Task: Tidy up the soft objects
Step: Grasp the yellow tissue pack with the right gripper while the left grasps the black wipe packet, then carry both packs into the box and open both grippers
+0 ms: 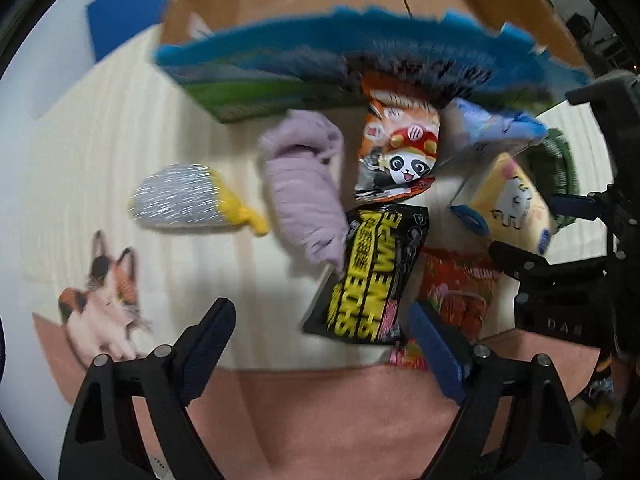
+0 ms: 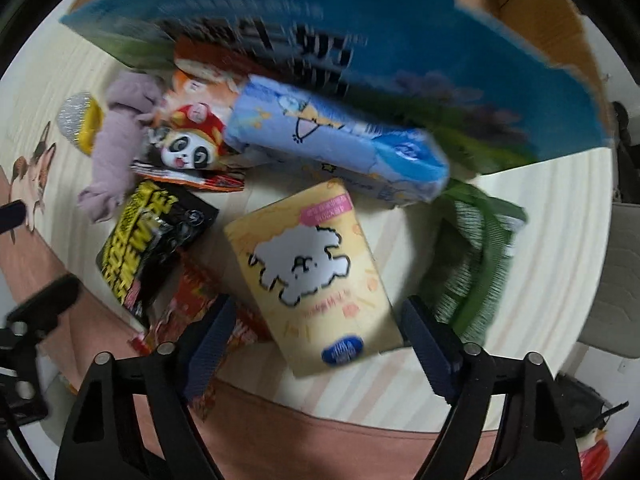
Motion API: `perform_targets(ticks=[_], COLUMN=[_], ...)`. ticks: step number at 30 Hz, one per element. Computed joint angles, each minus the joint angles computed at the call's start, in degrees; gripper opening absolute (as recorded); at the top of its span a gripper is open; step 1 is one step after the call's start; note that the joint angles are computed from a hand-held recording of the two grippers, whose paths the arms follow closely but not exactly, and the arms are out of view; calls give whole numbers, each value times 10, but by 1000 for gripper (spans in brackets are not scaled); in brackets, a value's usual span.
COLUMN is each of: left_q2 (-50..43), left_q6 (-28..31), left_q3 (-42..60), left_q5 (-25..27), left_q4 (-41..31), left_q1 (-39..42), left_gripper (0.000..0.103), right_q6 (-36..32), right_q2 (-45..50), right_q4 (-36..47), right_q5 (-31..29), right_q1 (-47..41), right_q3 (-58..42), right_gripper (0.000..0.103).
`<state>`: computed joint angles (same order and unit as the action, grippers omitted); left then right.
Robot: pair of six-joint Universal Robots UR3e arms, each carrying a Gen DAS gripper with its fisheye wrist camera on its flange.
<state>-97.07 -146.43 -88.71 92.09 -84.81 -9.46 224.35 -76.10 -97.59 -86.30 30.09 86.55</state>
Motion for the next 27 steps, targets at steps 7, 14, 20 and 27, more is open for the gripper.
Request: perform_targets(ticks=[7, 14, 20, 27], left_q2=[-65, -29, -5, 110], left_q6=[9, -5, -25, -8], left_q3=[0, -39, -70, -103], left_q5=[20, 9, 2, -8], left_q4=[12, -19, -32, -67], left_q1=[-52, -1, 65, 112], left_gripper=[88, 51, 52, 41], right_q6=[27, 77, 91, 142], right_q2=[-46, -159, -164, -265], right_q4=[-27, -75, -123, -121], right_q5=[41, 105, 109, 99], right_q1=[-31, -54, -61, -39], right_q3=[91, 240, 307, 358], right_gripper=[70, 71, 72, 66])
